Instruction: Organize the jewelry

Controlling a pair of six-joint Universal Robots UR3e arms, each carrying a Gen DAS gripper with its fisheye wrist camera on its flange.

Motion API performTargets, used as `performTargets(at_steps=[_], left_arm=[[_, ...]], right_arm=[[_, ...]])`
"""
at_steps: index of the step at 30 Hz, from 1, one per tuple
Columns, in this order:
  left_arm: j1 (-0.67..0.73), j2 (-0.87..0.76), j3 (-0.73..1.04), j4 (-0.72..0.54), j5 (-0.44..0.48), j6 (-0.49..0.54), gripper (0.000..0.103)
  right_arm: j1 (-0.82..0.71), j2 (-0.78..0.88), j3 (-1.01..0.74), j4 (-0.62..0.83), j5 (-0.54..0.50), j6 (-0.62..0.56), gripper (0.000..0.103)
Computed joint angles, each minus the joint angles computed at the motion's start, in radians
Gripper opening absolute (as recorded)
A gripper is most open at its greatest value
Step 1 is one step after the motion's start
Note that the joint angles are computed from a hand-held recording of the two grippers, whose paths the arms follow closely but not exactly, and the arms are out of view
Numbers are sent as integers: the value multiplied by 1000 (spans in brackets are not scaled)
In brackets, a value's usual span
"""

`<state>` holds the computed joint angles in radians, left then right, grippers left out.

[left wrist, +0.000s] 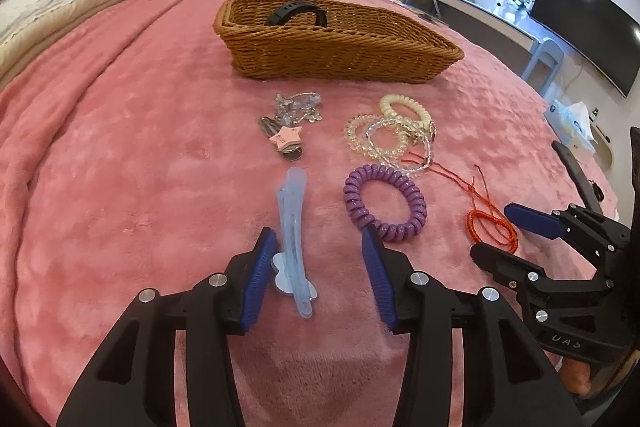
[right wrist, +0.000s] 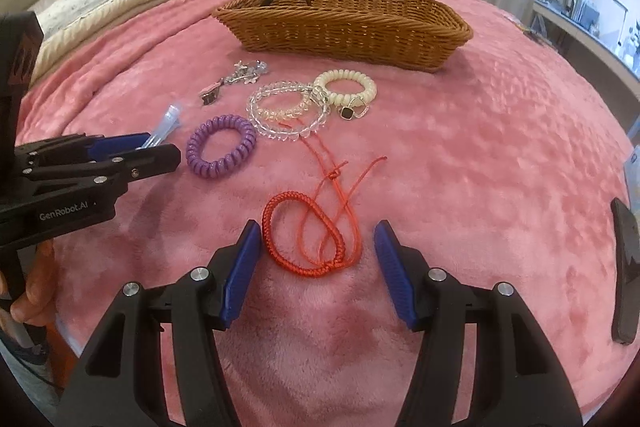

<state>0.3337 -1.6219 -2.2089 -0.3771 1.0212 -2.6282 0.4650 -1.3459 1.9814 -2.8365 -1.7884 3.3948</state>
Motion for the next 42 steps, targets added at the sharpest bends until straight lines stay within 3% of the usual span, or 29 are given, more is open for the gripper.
performTargets(at_steps=[3, 7, 11, 13, 19, 27, 35, 42], left_arm=[[-14, -4, -10, 37, 26, -9, 39], [-36, -12, -22, 100, 80, -25, 14], [-8, 2, -32, 91, 43, -14, 13], [8, 23, -50, 101, 19, -16, 13], [85, 121, -99, 83, -103, 8, 13], [150, 288, -78, -33, -248, -5, 13], [33, 125, 204, 35, -179, -169, 13], [-125, -198, 629, 50, -84, -307, 13]], right_arm=[[15, 6, -1, -7, -22, -3, 54], [24, 2, 13, -23, -24, -13, 34], [43, 0, 9, -24, -28, -32, 16], [53, -6, 3, -20, -34, -24, 14], [47, -66, -1, -14, -31, -8, 12], [14, -140, -95, 42, -38, -61, 12], [-101, -85, -320, 83, 29, -171, 12], [-231, 107, -616, 143, 150, -207, 12]])
